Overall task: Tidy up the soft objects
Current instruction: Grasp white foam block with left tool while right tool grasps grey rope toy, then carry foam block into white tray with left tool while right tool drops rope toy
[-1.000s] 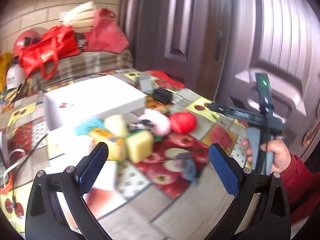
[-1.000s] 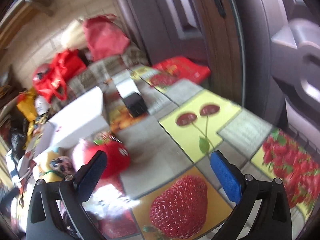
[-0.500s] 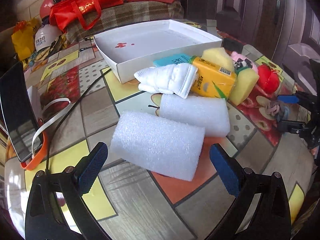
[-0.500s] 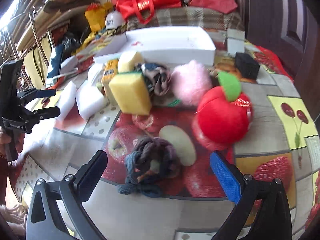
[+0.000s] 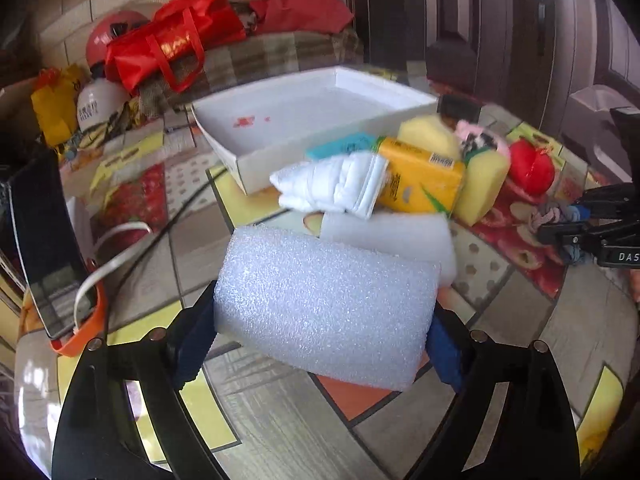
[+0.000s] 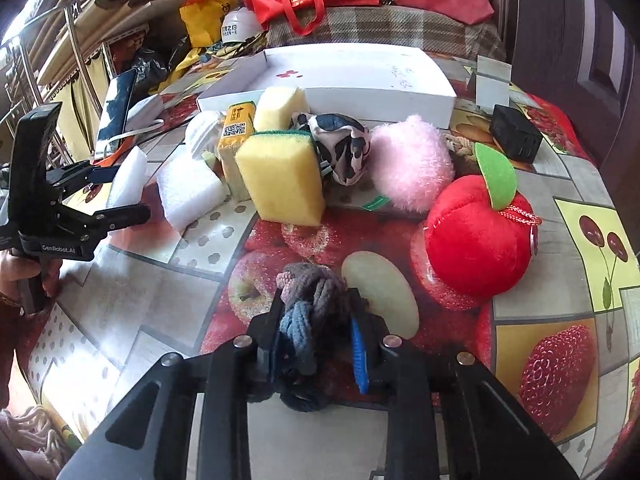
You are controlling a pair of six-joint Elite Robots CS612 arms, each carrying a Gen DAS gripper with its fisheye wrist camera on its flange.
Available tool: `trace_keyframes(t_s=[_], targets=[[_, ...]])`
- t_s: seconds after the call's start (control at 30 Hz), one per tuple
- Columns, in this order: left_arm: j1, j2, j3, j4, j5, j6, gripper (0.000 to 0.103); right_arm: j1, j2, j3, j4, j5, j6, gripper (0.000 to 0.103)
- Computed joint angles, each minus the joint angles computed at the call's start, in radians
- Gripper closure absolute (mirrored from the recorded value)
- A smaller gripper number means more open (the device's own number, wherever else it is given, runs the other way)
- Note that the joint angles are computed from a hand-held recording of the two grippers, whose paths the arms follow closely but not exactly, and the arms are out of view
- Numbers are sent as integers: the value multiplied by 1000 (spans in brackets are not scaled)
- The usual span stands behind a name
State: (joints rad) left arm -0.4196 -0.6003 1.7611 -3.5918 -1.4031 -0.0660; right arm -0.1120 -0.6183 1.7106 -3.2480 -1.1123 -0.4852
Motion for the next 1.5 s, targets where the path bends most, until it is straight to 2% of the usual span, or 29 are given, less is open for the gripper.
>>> trace_keyframes(t_s=[0.07,0.13,0.23,0.3,0.33,0.4,0.47,0.57,0.63,0.73,0.83,1.0,1.1,1.3,1.4,1.5], targets=[[-10,9,12,-135,40,-13,12,-6,-3,13,-57,23,22,77],[-16,23,9,-251,77,-46,12,-18,-9,37,-171,67,73,77],[-33,42,-8,-326,200,-116,12,-37,-1,53,-410,120,217,76],[-42,57,-23,-345,275,-137,12,-43,21,44,-574,102,331,76],[-50,63,-29,-344,320,-139,12,-40,33,37,-623,76,361,76],[-54,67,-38,-331,345,-132,12,-36,61,16,-694,12,396,76],[-58,76,-47,-357,357,-124,11,-34,82,-9,-697,-21,425,76],[-56,85,-71,-340,352,-118,11,-33,101,-35,-665,-21,461,76],[-55,93,-88,-344,356,-118,11,-24,106,-56,-619,-25,457,76],[-50,105,-116,-354,372,-108,11,-14,123,-90,-640,-33,467,76],[-42,118,-148,-362,395,-106,11,1,134,-130,-593,-28,461,76],[-25,133,-195,-324,424,-145,11,29,160,-209,-539,-58,464,75],[-14,144,-226,-305,441,-164,11,41,180,-265,-511,-73,504,75],[11,161,-279,-263,439,-217,11,54,213,-353,-462,-40,535,75],[20,170,-309,-240,431,-226,11,60,221,-380,-439,-76,549,75],[21,179,-336,-224,426,-204,11,55,228,-396,-442,-162,613,75]])
